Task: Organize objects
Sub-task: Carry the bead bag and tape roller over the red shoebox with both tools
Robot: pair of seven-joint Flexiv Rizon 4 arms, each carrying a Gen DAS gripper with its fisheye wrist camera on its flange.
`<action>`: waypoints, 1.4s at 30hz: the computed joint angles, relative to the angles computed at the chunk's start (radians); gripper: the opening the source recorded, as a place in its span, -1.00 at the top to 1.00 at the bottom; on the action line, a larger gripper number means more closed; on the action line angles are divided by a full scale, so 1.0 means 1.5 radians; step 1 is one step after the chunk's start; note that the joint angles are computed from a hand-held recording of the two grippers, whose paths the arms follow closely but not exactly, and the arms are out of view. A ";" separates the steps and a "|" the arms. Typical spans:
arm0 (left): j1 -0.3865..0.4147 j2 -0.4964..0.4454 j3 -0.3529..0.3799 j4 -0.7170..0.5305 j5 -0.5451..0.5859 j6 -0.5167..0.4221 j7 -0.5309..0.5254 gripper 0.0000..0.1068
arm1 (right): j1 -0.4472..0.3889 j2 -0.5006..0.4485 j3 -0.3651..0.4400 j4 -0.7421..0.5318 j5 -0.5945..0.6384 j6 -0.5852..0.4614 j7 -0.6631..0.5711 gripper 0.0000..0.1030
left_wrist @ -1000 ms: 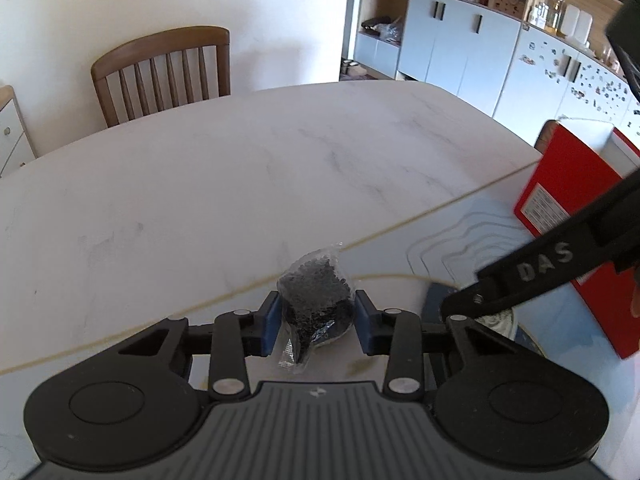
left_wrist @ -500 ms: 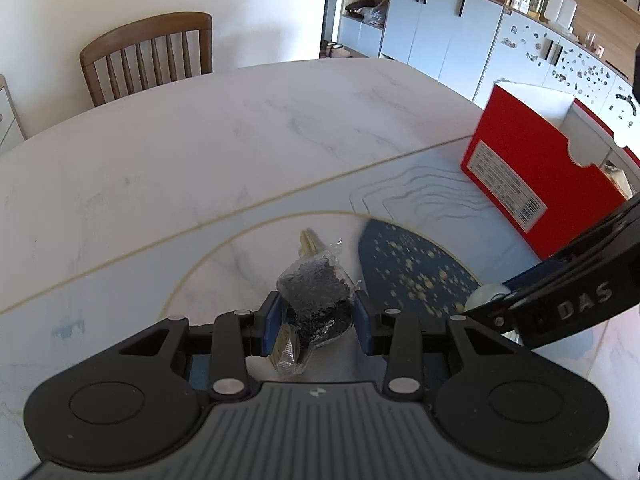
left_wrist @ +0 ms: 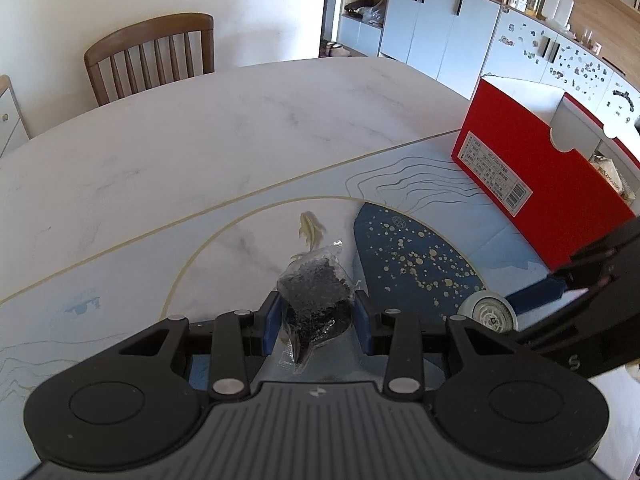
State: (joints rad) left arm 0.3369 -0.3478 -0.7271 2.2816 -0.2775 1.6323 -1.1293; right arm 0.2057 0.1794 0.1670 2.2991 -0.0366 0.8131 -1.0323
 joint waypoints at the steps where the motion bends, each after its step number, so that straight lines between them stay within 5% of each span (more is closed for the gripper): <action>1: 0.005 0.001 -0.005 0.003 0.000 0.002 0.001 0.32 | 0.005 0.012 0.010 -0.011 -0.003 -0.028 0.023 -0.28; 13: 0.068 0.011 -0.068 0.022 0.012 0.001 -0.006 0.32 | 0.023 0.027 0.036 0.000 -0.078 -0.055 0.166 -0.17; 19: 0.111 0.028 -0.118 0.033 0.008 -0.007 -0.007 0.31 | 0.035 -0.029 0.031 0.003 -0.102 0.012 0.191 0.16; 31: 0.089 0.108 -0.140 0.047 -0.064 -0.031 -0.008 0.31 | 0.027 0.078 0.016 0.057 -0.039 0.082 0.078 0.18; 34: 0.110 0.137 -0.191 0.053 -0.124 -0.038 0.011 0.31 | 0.029 0.113 0.003 0.055 -0.008 0.067 0.025 0.18; 38: 0.056 0.165 -0.151 0.038 -0.138 -0.047 0.000 0.31 | 0.021 0.156 -0.011 0.050 0.012 0.050 -0.039 0.18; 42: -0.032 0.165 -0.053 -0.005 -0.051 -0.069 -0.088 0.31 | 0.009 0.190 -0.030 0.041 0.034 0.031 -0.099 0.18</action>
State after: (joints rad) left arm 0.2883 -0.1004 -0.8060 2.2743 -0.3536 1.5294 -1.2617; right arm 0.2194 0.4641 0.1221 2.3601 0.0138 0.8593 -1.1800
